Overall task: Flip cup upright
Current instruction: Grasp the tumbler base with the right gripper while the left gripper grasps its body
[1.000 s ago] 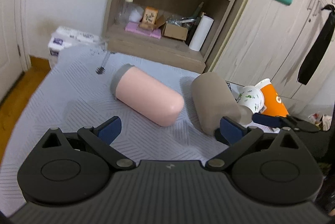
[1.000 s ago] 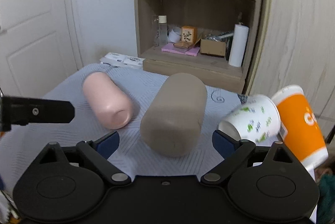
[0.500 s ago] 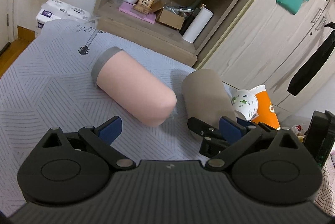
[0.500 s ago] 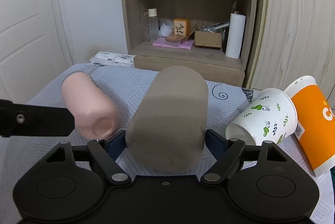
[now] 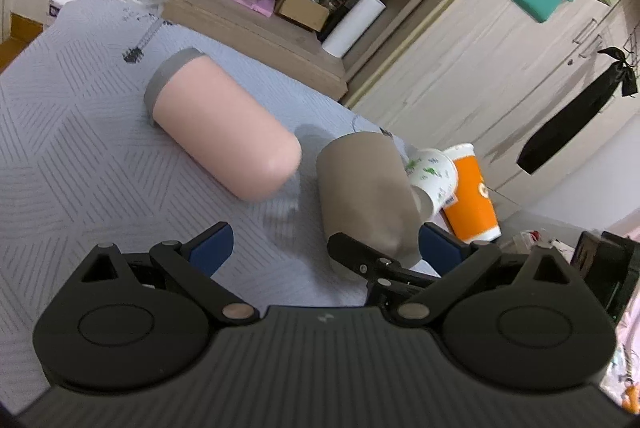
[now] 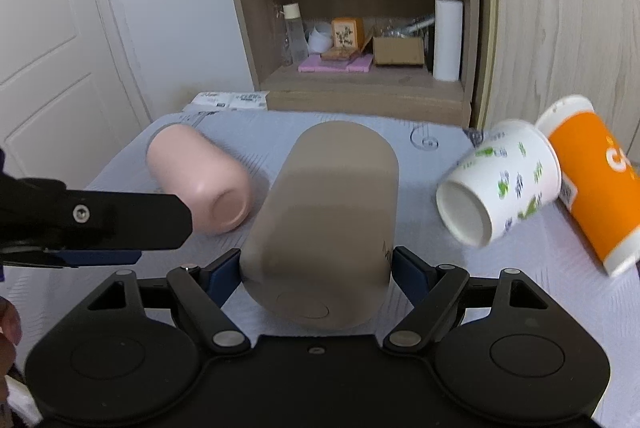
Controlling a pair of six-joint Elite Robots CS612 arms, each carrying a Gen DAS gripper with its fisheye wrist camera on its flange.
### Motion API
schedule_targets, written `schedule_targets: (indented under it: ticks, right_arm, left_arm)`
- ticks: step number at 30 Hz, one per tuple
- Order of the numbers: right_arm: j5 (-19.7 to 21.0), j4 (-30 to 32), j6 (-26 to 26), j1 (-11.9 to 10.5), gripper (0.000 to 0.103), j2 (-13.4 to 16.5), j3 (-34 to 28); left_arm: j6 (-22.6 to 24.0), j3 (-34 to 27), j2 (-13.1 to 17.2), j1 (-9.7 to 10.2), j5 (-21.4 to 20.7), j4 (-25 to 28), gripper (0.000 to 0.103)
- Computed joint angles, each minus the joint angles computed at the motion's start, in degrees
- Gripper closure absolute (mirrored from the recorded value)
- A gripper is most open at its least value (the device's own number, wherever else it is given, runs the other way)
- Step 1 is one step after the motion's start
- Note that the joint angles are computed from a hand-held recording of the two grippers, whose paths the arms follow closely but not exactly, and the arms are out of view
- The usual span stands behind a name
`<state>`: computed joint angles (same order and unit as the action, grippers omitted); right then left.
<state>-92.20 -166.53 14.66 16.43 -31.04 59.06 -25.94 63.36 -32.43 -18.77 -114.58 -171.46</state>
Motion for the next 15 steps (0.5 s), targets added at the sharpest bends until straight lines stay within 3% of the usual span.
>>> schedule_targets:
  ticks: [10,15]
  right_arm:
    - [2.16,0.27,2.13,0.30,0.019,-5.03,7.95]
    - [2.98,-1.05,4.15,0.36,0.019,-7.38,12.33]
  left_arm:
    - [2.88,4.47,-3.34,0.09,-3.88,3.57,0.003]
    - [3.04,5.32,-3.76,0.26,-9.55,5.37,0.002]
